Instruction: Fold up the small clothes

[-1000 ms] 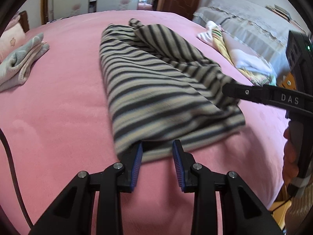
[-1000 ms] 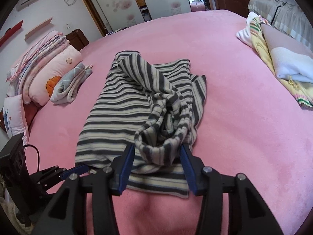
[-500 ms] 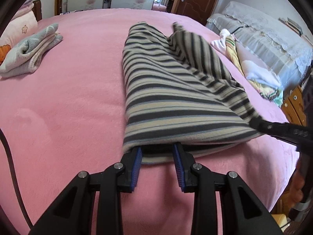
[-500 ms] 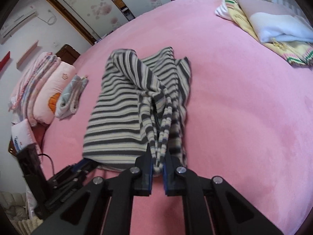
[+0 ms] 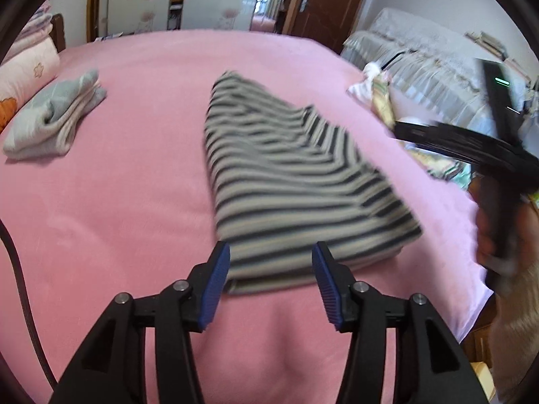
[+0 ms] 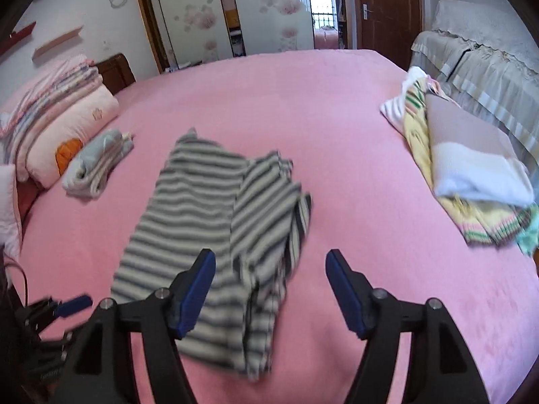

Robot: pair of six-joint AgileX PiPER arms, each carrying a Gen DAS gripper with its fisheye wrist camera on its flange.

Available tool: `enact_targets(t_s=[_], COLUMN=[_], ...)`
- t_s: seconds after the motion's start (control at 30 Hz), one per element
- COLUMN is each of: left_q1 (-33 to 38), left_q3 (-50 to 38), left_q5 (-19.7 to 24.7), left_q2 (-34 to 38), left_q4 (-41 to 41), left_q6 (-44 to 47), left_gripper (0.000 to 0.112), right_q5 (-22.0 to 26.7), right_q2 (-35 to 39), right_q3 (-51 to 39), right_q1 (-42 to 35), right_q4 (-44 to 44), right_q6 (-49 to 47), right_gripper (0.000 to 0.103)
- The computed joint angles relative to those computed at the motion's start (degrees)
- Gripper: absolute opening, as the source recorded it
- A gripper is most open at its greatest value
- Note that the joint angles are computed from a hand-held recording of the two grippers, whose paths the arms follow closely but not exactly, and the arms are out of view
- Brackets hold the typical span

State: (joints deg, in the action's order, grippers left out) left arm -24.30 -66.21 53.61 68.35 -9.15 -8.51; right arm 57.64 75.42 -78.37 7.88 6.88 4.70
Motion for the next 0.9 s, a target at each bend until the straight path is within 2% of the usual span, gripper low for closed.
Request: enact_targets(t_s=[0.03,0.1,0.2,0.3,0.33,0.4,0.5,0.63,0.77,0.9], left_q1=[-0.53,-1.97,-2.89,-2.63,-2.76,-4.21,-6.19,-7.93,-6.92,-5.17], left_q3=[-0.47,-1.31,-1.91,-1.49,-1.09,0.20,1.88,3.38,2.91,0.64], left_q5=[-0.79,-2.60,-4.34,-5.25,-5.67,-6.79,-7.82,-8.35,-6.57,-4.12], left_q2=[0.73,3.33,7.68,10.51,10.74,10.47,9.86,9.30,8.35,7.97], left_q4=[0.04,1.03,0.70,-1.03,-1.08,1.09,3.90,5.65,2.95,-0.33], left_q6=[0.00,-0.67,-0.13,1.00,1.36,0.75,0.04,-1.38,1.11,2.52], left_gripper=[0.051,0.051,0.051,0.051,0.051,0.051,0.051,0.051,0.051,0.051], right_q5=[-0.54,0.80,4.40,7.39,7.91,8.49,7.62,7.76,5.47,5.74], right_q2=[2.76,10.90,21.16,29.27,31.26,34.78,37.69,37.99,31.03,23.76], right_q3=[-1.97,-8.01,-16.25,-22.77,-24.28,-27.26,-30.14,-30.89,-24.50,-18.60], right_q1=[-1.56,-2.95,-1.18,2.29,2.98,3.53,1.97,-2.17,-1.60,-0.24], right_q4=[3.98,11.09,13.95,10.51,9.09,5.98,2.85,4.73,3.16,5.51], right_q6=[-3.68,-10.61,-15.18,-17.16,-17.56,-17.49,-15.00,-14.26,-13.68,-15.16], right_gripper=[0.062,0.041,0.020,0.010,0.009,0.002,0.000,0.000,0.000,0.000])
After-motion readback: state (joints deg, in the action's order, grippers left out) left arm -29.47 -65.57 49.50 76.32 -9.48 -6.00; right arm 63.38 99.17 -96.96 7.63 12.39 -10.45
